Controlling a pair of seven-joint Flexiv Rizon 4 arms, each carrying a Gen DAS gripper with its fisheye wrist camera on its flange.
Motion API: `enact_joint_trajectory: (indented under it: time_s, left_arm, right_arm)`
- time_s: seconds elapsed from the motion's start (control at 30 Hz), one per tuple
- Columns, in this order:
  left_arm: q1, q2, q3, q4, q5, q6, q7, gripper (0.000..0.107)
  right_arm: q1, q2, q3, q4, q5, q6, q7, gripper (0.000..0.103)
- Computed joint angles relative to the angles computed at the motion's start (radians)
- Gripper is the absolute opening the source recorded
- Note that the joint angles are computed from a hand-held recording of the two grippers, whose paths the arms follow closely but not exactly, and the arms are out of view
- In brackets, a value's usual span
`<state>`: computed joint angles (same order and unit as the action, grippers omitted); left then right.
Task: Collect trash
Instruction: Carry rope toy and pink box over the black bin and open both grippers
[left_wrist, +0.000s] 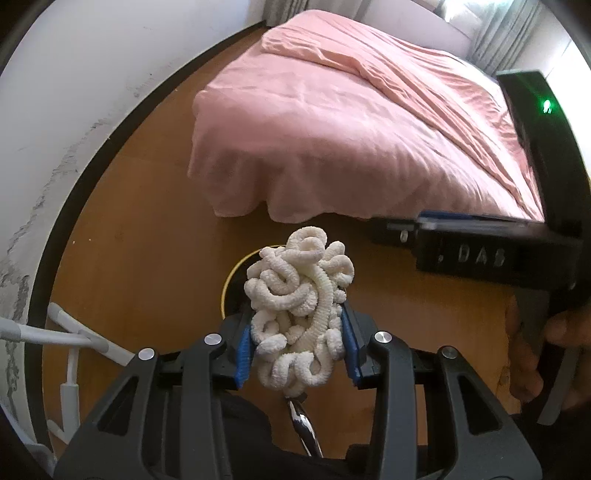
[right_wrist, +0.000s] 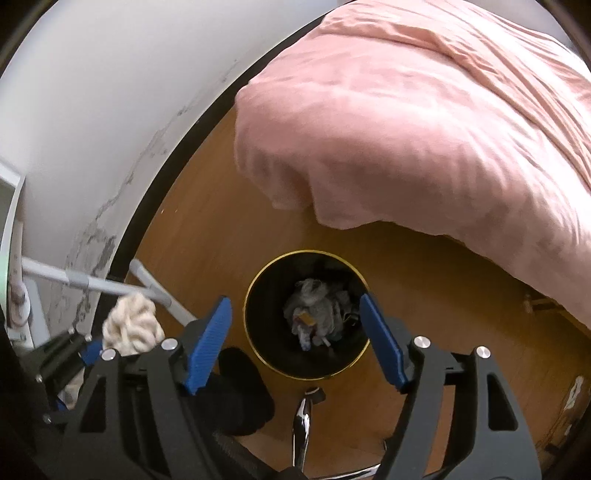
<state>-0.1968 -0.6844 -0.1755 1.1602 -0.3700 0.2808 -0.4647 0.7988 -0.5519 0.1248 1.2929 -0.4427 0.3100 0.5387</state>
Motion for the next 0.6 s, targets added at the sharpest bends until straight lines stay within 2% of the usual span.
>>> enact_joint_trajectory:
  time_s: [0.17, 0.23, 0.37, 0.43, 0.6]
  left_arm:
    - [-0.016, -0.005, -0.003, -0.006, 0.017, -0.039, 0.01, 0.046]
    - [-0.025, -0.007, -0.002, -0.007, 0.024, -0.041, 0.009, 0.059]
    - [-0.038, -0.004, -0.002, -0.001, 0.026, -0.029, 0.002, 0.066]
    - [-0.036, 0.001, -0.004, 0.009, 0.018, -0.013, 0.003, 0.074]
    - [-0.015, 0.015, -0.008, 0.007, -0.011, 0.003, 0.002, 0.074]
  right_arm:
    - [0.011, 0.028, -0.005, 0.025, -0.019, -0.037, 0.063, 0.071]
    - [0.012, 0.04, -0.004, 0.038, -0.028, -0.045, 0.086, 0.071]
    - [0.009, 0.048, 0.004, 0.047, -0.035, -0.052, 0.108, 0.072]
    - [0.008, 0.046, 0.006, 0.045, -0.039, -0.055, 0.108, 0.072]
    - [0.012, 0.034, 0.006, 0.024, -0.048, -0.063, 0.097, 0.072]
